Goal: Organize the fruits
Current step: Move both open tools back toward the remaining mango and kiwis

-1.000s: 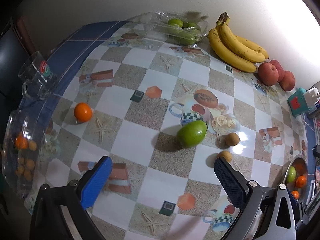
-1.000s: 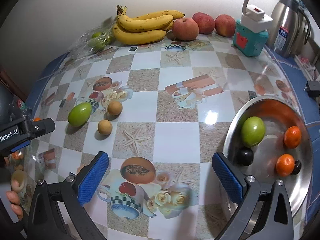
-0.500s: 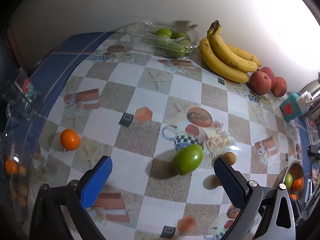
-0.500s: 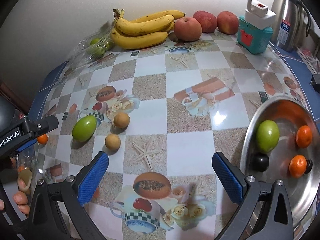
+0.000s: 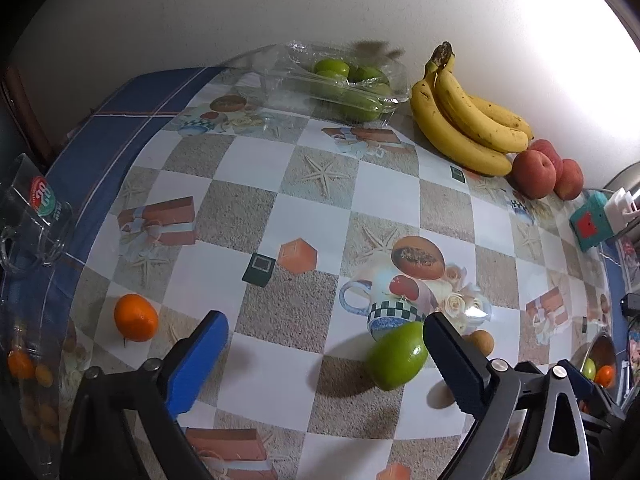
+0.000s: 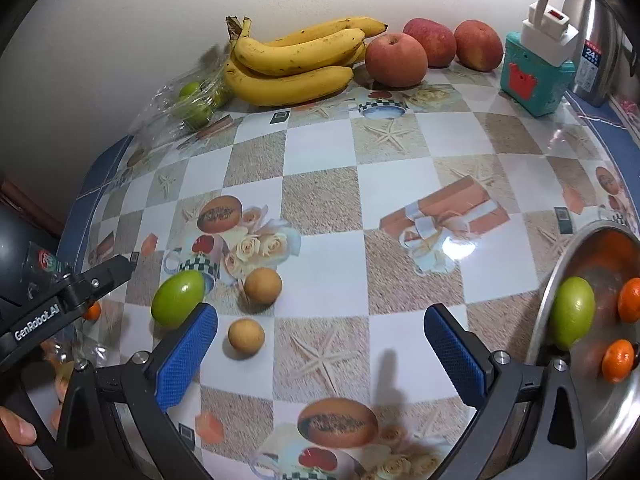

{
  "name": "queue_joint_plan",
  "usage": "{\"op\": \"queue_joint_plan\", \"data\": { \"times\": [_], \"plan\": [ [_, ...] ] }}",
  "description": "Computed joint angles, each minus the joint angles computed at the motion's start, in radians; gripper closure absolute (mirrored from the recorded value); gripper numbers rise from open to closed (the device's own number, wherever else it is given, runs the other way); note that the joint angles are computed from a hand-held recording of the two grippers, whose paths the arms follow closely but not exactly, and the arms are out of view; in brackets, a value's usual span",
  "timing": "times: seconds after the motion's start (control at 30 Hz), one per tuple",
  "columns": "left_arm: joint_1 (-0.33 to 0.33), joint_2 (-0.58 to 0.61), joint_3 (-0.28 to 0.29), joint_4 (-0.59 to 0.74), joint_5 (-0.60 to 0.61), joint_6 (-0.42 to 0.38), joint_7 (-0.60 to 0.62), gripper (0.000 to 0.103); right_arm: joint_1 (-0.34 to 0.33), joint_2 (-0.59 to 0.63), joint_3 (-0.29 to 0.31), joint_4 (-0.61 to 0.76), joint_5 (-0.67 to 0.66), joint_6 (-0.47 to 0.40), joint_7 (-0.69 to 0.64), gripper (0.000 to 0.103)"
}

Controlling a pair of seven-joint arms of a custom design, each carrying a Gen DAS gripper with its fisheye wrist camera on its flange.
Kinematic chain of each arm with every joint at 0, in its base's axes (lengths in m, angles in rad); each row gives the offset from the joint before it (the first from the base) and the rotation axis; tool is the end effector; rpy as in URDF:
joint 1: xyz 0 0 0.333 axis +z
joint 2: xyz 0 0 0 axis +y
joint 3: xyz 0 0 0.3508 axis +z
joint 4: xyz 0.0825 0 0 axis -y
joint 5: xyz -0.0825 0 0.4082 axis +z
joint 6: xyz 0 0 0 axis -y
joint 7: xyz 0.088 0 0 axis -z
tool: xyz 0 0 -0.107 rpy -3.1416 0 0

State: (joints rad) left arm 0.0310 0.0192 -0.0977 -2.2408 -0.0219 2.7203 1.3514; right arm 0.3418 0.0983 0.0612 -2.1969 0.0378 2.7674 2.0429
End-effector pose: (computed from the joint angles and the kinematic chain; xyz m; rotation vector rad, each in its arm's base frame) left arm 0.5818 -0.0379 0.4295 -2.1630 1.8214 -0.5437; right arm 0.5564 0.2348 0.4101 -1.7968 1.9915 -0.1844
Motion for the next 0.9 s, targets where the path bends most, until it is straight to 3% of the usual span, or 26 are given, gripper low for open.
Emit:
{"op": "queue_joint_plan", "data": {
  "times": [0.53, 0.57, 0.73, 0.8, 0.87, 0.9],
  "plan": [
    [0.007, 0.058, -0.024, 0.05, -0.118, -0.04, 0.091, 0.008, 0.039, 0.086, -0.022, 0.078, -0.089, -0.023, 0.015, 0.001],
    [0.008, 0.061, -0.028, 0.054, -0.139, -0.044, 0.107, 0.013, 0.041, 0.089, -0.022, 0.08, -0.089, -0.021, 0.011, 0.004],
    [0.014, 0.074, -0.041, 0.07, -0.232, -0.078, 0.172, 0.014, 0.052, 0.106, -0.027, 0.099, -0.103, -0.022, -0.001, 0.019],
    [0.011, 0.077, -0.043, 0.073, -0.239, -0.086, 0.182, 0.016, 0.056, 0.111, -0.028, 0.103, -0.105, -0.022, -0.005, 0.02],
    [0.007, 0.08, -0.043, 0.077, -0.234, -0.093, 0.185, 0.016, 0.061, 0.114, -0.029, 0.108, -0.113, -0.026, -0.01, 0.031],
    [0.007, 0.081, -0.044, 0.079, -0.24, -0.096, 0.189, 0.016, 0.06, 0.118, -0.026, 0.112, -0.106, -0.032, -0.019, 0.031]
  ]
}}
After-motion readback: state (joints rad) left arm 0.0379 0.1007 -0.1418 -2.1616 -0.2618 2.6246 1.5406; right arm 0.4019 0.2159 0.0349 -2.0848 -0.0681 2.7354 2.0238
